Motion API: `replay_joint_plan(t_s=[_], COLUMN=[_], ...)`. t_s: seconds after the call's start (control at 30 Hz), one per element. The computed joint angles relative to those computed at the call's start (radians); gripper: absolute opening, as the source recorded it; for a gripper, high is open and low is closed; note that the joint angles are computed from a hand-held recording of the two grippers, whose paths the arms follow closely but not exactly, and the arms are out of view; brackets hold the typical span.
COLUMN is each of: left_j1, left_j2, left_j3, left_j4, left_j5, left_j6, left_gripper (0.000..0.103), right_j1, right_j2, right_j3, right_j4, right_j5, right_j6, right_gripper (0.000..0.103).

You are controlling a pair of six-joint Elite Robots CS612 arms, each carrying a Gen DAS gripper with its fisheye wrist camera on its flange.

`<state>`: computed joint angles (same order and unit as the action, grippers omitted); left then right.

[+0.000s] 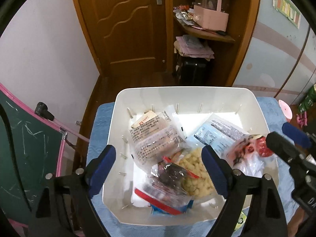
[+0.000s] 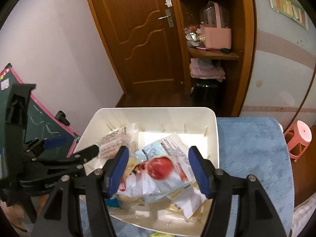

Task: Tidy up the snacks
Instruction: 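Carry both packets over the white bin and open both tools, then move both tools back toward the green packet and clear peanut packet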

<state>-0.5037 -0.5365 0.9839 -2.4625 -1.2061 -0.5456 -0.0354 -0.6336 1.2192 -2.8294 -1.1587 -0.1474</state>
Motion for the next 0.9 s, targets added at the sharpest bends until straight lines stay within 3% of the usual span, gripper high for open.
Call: replay_joint_plan(t_s=[0.43, 0.9], left_j1=[-0.032, -0.088], left_j2=[-0.089, -0.215], left_j3=[0.131, 0.31], left_j4=[-0.101, -0.225], left_j5=[0.049, 0.07], left_j6=[0.021, 0.016], left_gripper=[0.088, 0.088], right_j1=[-0.01, -0.057], right_j2=[-0.058, -0.202], right_j3=[0.084, 0.316], right_j4=[-0.058, -0.186], right_j5=[-0.002, 0.068], right_j6=[-0.019, -0.073], right_gripper=[0.064, 0.064])
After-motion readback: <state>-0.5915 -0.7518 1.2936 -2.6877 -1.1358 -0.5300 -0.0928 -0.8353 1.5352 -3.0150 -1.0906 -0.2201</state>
